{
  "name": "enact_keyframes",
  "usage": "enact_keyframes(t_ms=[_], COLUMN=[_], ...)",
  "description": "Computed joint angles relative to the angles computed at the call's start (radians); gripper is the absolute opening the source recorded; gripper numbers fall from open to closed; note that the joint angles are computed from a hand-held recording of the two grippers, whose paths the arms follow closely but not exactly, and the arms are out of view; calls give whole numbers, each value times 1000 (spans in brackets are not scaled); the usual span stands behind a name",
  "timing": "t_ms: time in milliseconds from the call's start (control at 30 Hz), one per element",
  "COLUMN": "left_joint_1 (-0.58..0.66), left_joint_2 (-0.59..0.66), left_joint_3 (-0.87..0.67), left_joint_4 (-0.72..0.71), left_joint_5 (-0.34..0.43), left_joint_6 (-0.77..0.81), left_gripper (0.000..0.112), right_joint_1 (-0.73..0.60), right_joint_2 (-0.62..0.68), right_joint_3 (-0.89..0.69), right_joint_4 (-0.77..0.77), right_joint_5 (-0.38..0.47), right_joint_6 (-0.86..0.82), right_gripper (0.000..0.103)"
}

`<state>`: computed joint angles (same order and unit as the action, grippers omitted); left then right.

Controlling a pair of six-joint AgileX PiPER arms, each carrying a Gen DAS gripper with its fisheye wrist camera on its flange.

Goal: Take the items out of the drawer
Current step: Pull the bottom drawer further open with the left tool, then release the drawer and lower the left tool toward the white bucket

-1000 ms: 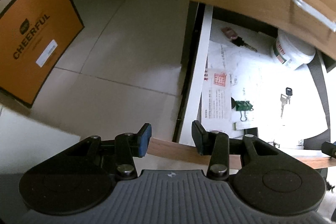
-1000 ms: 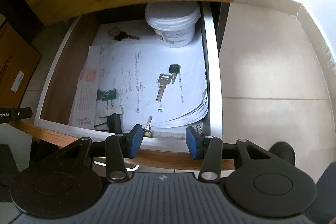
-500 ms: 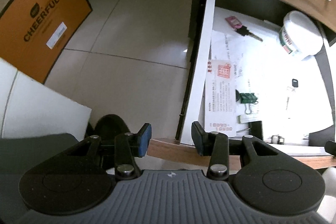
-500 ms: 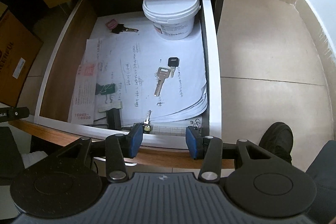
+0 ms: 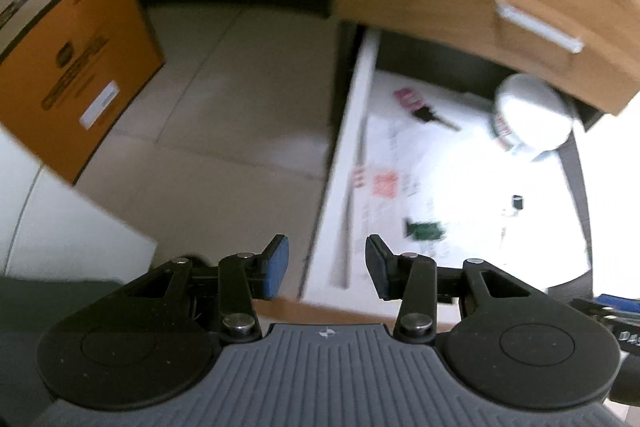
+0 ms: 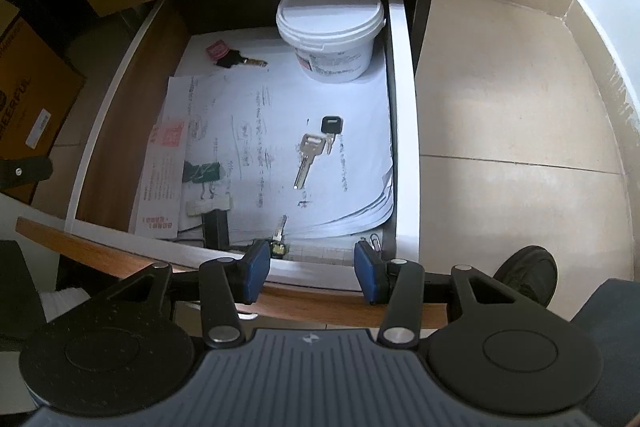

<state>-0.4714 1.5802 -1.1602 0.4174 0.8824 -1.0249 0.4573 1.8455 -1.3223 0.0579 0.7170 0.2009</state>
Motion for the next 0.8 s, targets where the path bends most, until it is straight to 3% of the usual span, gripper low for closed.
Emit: enact_keyframes(t_ms=[67, 267, 533, 800], left_joint_1=[-5, 21, 50, 57], left_joint_2=[8, 58, 211, 362], left_joint_3=[-15, -72, -244, -375], left_joint_4=[-6, -132, -249, -349], left_joint_5=[-25, -130, -137, -230], left_joint_6=[30, 181, 269, 234], left_gripper=[46, 60, 66, 66], right_joint_1=[6, 4, -8, -76], right_joint_2=[-16, -44, -56, -40], right_joint_3=[20, 38, 3, -37], right_joint_4=[-13, -56, -272, -251], right_joint_5=[-44, -138, -166, -173], right_joint_6=[-13, 24, 222, 229], right_gripper=[60, 69, 74, 75])
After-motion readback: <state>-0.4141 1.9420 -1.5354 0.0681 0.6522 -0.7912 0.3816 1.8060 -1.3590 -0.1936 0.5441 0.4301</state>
